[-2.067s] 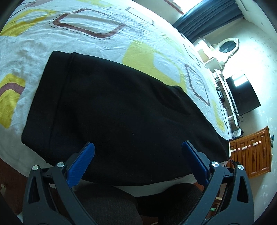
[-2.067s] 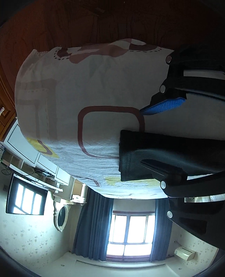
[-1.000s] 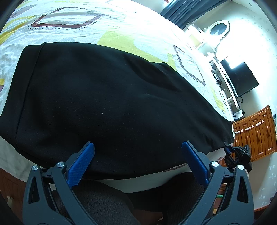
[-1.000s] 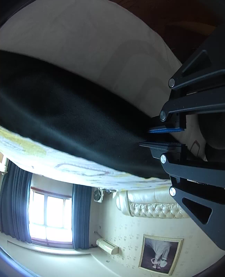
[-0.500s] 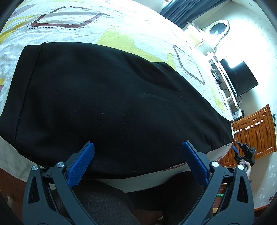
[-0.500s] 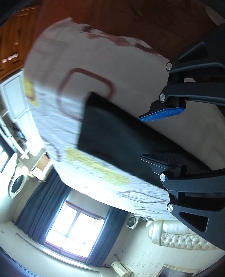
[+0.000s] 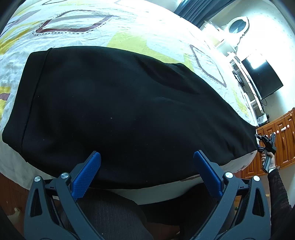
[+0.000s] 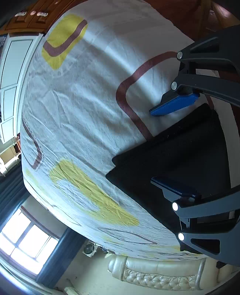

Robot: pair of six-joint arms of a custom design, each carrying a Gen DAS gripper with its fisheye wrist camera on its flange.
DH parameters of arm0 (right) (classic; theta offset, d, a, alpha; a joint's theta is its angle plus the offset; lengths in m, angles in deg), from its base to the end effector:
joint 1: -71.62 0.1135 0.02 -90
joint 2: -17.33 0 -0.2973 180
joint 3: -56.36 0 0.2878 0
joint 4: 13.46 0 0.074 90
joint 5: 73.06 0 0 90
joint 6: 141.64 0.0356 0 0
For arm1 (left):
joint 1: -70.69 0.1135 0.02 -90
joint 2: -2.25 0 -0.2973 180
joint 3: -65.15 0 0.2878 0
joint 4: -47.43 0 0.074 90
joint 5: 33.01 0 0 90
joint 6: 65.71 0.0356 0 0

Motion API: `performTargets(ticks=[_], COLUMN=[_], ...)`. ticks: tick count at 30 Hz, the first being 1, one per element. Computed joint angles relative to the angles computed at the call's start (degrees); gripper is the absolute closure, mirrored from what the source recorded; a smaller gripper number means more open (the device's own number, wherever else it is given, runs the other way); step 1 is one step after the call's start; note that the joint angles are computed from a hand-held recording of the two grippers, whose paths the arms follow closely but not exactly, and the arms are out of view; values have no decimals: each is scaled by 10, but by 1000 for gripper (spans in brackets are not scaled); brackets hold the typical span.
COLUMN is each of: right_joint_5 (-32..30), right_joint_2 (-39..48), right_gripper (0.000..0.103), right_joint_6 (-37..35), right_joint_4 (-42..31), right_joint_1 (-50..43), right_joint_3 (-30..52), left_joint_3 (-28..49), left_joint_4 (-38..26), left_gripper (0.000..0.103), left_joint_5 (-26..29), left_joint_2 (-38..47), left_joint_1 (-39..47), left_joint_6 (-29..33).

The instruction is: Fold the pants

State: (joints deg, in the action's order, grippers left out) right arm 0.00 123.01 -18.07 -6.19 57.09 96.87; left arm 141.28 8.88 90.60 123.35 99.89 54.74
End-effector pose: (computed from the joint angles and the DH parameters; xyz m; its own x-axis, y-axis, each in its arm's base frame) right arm 0.2723 -0.0599 0.0470 -0.6334 0.7106 -0.3063 0.5285 0.6864 0.4995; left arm 0.3491 0.1725 0.0617 -0.9260 -0.0340 -0.3760 0.1363 0.8987 -0.4169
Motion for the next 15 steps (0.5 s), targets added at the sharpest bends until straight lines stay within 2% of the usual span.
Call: performTargets(ticks=[2,3,4,6,9,11,15], right_joint_5=[24,30,18,51,113,120,98], right_joint_2=[-1,-4,-5,-27,-51,-31,-91], right_gripper=[54,72,83,84,84,84,84], right_joint_6=[-19,-30,-29,-25,-7,12,42], right_joint_4=[-55,-73,-69,-111,-145,-171,-167], right_joint_1=[39,50,57,68,86,92,92], right_joint_3=[26,30,24,40,51,71,51], left_joint_3=[1,1,-3,-17,-24,-20,10], left_joint_4=[2,3,9,27,28,23,3], left_gripper=[3,3,3,3,3,3,3], left_joint_5=[-1,0,0,1,7,8,-1], left_joint_2=[2,1,-2,-17,-37,-44,-36], left_joint_1=[-1,0,1,1,2,4,15], left_joint_6=[-11,-20,-30,-53,-50,-38,-20])
